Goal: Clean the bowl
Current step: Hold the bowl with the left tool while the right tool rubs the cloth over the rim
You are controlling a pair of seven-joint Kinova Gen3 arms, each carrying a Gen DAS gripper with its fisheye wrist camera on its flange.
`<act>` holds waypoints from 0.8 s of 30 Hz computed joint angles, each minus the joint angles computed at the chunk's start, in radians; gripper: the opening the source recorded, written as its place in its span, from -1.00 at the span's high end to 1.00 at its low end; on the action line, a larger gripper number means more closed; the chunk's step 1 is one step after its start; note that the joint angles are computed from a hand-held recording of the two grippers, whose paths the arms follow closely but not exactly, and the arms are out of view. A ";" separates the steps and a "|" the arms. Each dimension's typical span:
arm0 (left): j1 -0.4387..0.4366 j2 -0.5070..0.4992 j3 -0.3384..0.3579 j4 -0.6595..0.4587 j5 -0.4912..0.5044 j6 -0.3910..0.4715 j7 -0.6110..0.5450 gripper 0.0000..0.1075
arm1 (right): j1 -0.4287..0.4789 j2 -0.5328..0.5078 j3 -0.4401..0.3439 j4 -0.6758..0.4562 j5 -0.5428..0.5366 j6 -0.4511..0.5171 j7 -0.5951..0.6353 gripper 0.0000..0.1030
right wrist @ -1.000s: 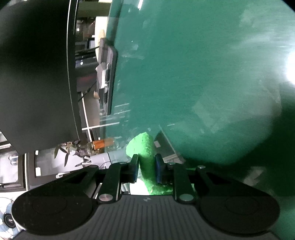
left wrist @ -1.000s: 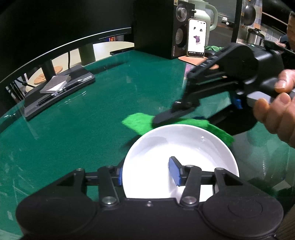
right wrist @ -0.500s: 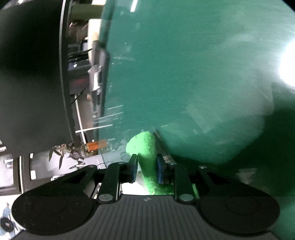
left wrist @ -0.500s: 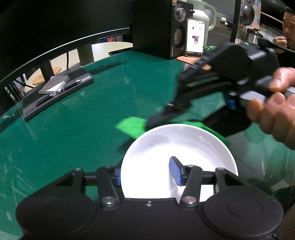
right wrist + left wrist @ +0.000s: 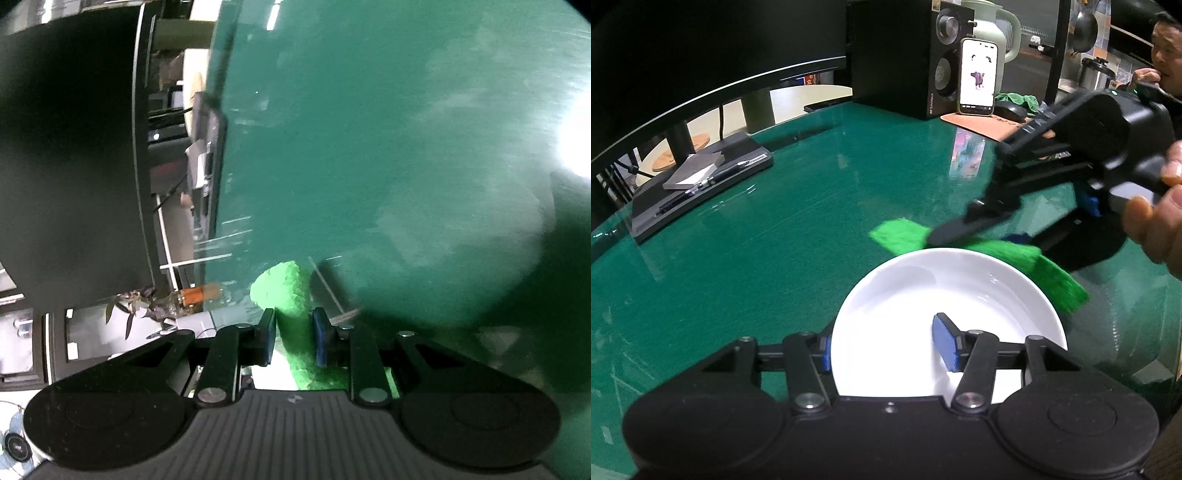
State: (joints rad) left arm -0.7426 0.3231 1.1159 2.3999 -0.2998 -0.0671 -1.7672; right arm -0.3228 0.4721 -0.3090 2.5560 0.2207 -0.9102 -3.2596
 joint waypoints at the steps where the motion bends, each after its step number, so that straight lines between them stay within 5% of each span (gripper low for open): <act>1: 0.000 0.001 -0.001 0.000 -0.001 -0.001 -0.001 0.04 | -0.002 0.003 -0.002 -0.001 -0.005 0.002 -0.006 0.57; 12: 0.040 -0.026 -0.036 0.000 -0.004 -0.002 0.021 0.03 | 0.033 0.063 -0.013 -0.184 0.119 0.104 0.016 0.57; 24: 0.028 0.000 -0.023 0.001 -0.037 -0.011 0.033 -0.01 | -0.005 0.003 -0.018 0.020 -0.038 -0.013 -0.016 0.57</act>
